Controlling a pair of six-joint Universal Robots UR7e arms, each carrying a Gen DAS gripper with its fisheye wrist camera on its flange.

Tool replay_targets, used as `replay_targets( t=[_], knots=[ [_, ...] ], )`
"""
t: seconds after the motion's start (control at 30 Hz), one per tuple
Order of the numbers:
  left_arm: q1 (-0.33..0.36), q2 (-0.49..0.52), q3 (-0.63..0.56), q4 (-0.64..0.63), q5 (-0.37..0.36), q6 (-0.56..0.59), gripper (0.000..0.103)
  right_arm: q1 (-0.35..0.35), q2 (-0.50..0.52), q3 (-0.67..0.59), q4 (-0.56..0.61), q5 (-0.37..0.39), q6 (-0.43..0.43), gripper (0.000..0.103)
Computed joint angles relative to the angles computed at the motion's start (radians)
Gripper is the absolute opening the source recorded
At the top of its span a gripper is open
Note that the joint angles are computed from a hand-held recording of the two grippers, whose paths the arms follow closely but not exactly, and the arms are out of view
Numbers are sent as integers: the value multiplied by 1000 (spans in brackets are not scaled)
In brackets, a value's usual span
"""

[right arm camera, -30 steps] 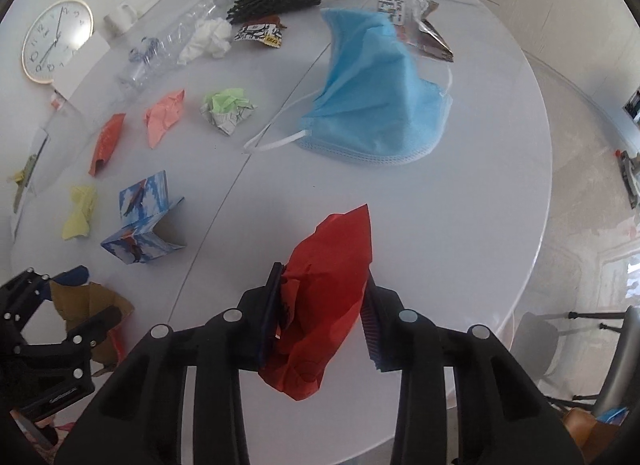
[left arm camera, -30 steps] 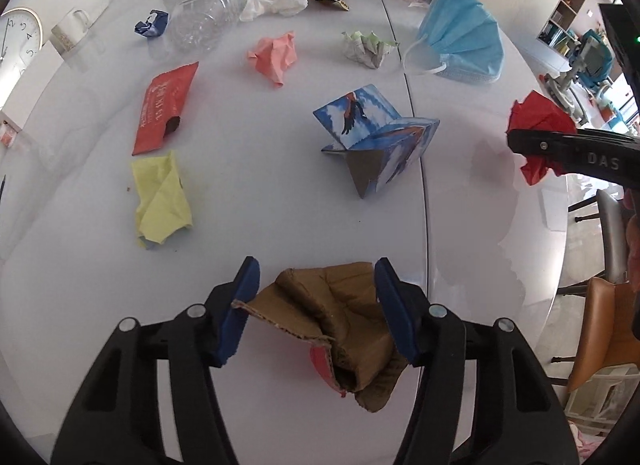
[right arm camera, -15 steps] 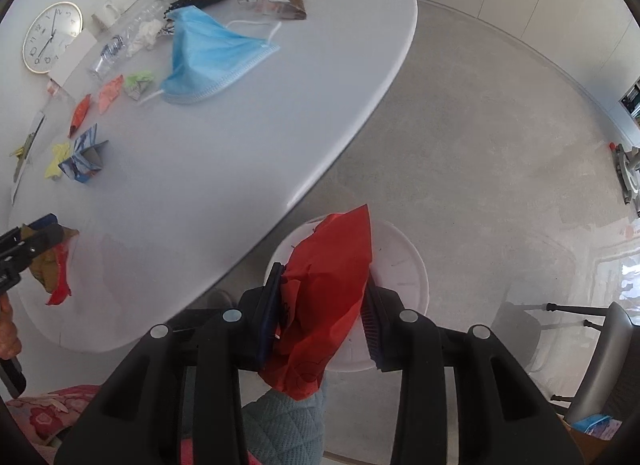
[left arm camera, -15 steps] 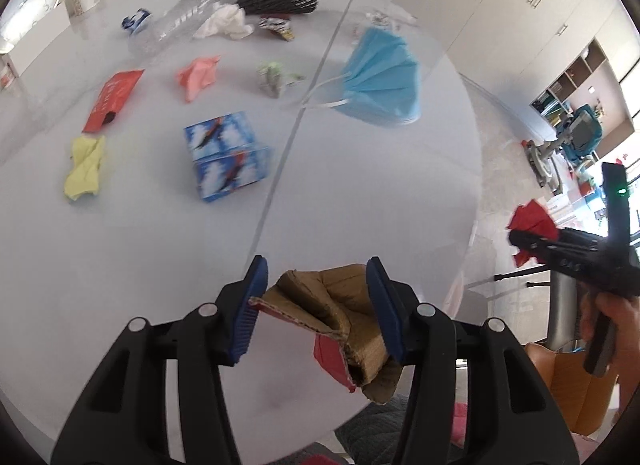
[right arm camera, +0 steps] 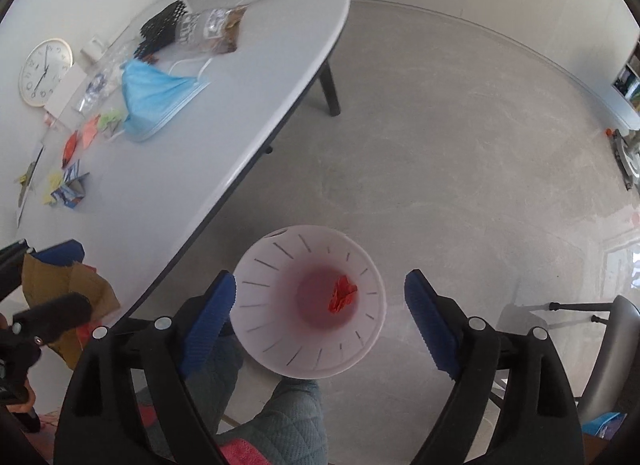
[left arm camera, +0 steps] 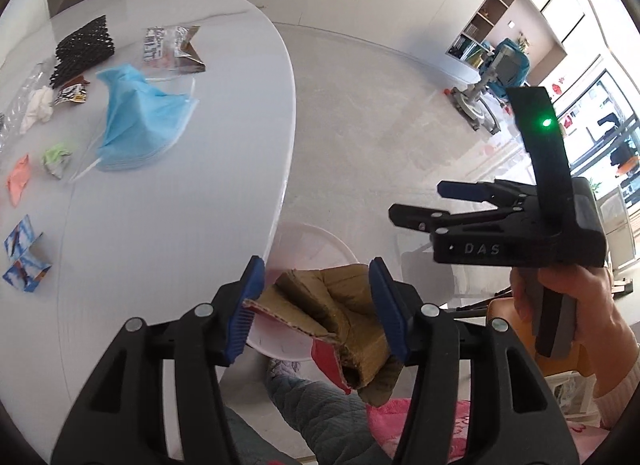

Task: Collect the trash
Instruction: 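Carry both papers over the white floor bin and open both tools to drop them, then grasp the crumpled yellow paper with the left tool while the right tool grasps the blue bird-print box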

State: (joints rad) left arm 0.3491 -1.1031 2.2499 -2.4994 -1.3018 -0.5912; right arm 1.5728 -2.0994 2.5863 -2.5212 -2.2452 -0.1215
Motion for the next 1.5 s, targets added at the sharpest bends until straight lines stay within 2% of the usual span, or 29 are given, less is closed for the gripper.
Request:
replay_targets(
  t=[0.13, 0.17, 0.2, 0.27, 0.43, 0.53, 0.57, 0.7, 0.8, 0.87, 0.93, 1.03, 1.23, 1.5],
  knots=[
    [8, 61, -33, -26, -32, 14, 57, -17, -68, -19, 16, -17, 10, 91],
    [13, 75, -45, -26, -39, 21, 60, -18, -76, -22, 13, -23, 13, 91],
    [15, 83, -54, -24, -42, 24, 67, -16, -82, -24, 12, -28, 16, 92],
    [10, 88, -63, -24, -38, 25, 74, -7, -92, -28, 16, -39, 23, 92],
    [2, 47, -81, 34, -24, 43, 75, 55, -62, -46, 21, -65, 91, 92],
    [2, -25, -80, 98, 25, 22, 80, 137, -14, -70, 33, -77, 160, 92],
    [2, -58, -75, 119, 51, 10, 85, 172, 11, -79, 31, -83, 182, 93],
    [11, -227, -53, 236, 181, -48, 87, 332, 189, -119, -54, -111, 233, 101],
    [32, -351, -45, 362, 301, -96, 89, 424, 343, -157, -124, -108, 245, 101],
    [52, -426, -40, 446, 383, -126, 95, 472, 454, -187, -171, -98, 250, 101],
    [90, -497, -34, 511, 452, -143, 95, 506, 563, -220, -209, -90, 258, 101],
    [174, -567, -39, 586, 510, -158, 95, 547, 714, -268, -269, -80, 266, 101],
    [332, -597, -35, 582, 537, -84, 95, 591, 949, -361, -323, -96, 291, 101],
    [475, -545, -11, 447, 489, 117, 95, 588, 1108, -419, -333, -128, 380, 101]
  ],
)
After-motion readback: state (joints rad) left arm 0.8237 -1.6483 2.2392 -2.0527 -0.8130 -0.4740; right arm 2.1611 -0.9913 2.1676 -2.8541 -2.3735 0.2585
